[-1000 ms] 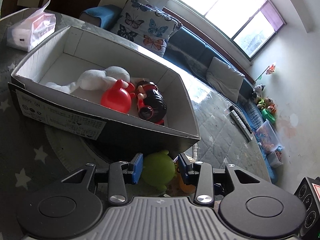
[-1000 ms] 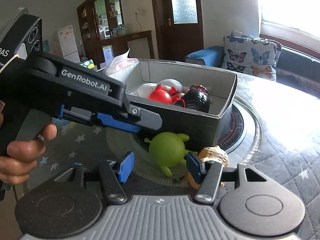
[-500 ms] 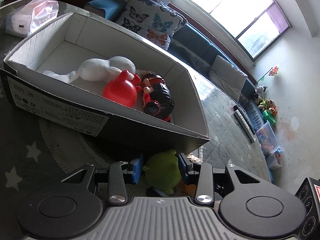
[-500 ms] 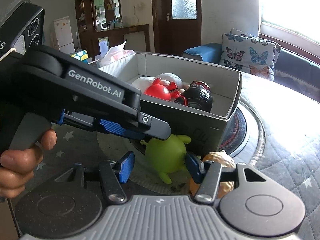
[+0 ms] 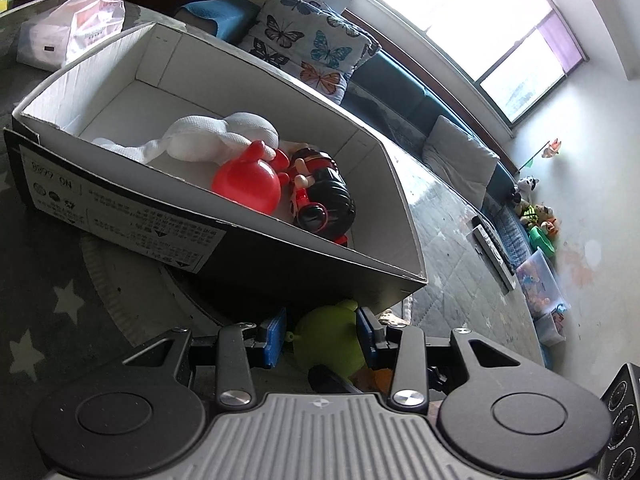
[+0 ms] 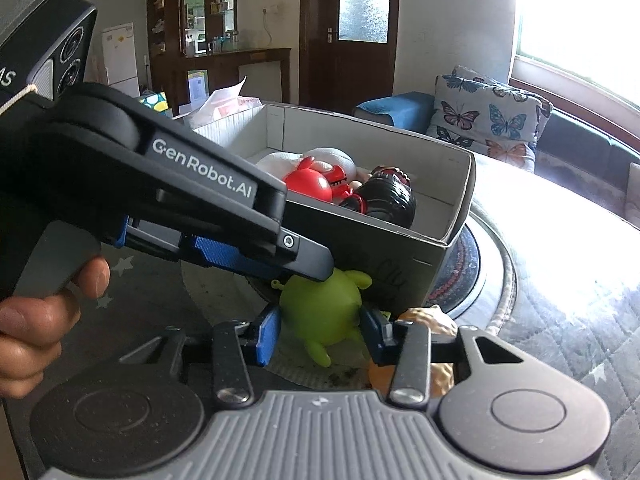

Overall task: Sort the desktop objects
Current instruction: 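Move the left gripper down to the green alien toy and close on it, then carry the green alien with the left gripper into the box and release it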

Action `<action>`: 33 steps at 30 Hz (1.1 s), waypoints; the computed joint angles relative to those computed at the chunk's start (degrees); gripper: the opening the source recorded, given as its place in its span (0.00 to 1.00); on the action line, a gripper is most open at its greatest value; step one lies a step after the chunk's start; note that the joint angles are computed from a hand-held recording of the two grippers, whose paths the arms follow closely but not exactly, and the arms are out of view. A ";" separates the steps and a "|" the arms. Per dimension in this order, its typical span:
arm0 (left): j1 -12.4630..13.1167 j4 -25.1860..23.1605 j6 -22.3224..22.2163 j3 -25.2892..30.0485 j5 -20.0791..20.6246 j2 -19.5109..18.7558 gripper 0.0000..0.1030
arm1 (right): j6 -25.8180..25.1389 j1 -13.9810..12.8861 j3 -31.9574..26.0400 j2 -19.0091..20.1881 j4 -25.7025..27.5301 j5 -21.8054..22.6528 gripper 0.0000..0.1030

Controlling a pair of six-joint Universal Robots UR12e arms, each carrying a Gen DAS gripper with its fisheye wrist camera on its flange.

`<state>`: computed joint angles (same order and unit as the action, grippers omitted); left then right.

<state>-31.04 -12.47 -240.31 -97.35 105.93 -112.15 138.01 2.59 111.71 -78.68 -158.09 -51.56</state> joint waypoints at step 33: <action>-0.98 2.95 2.89 0.16 3.29 3.17 0.40 | -1.55 -1.34 -2.10 -2.02 1.03 8.20 0.46</action>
<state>-32.02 -9.52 -237.41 -97.19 109.22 -108.99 136.45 1.26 109.62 -80.70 -157.06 -43.37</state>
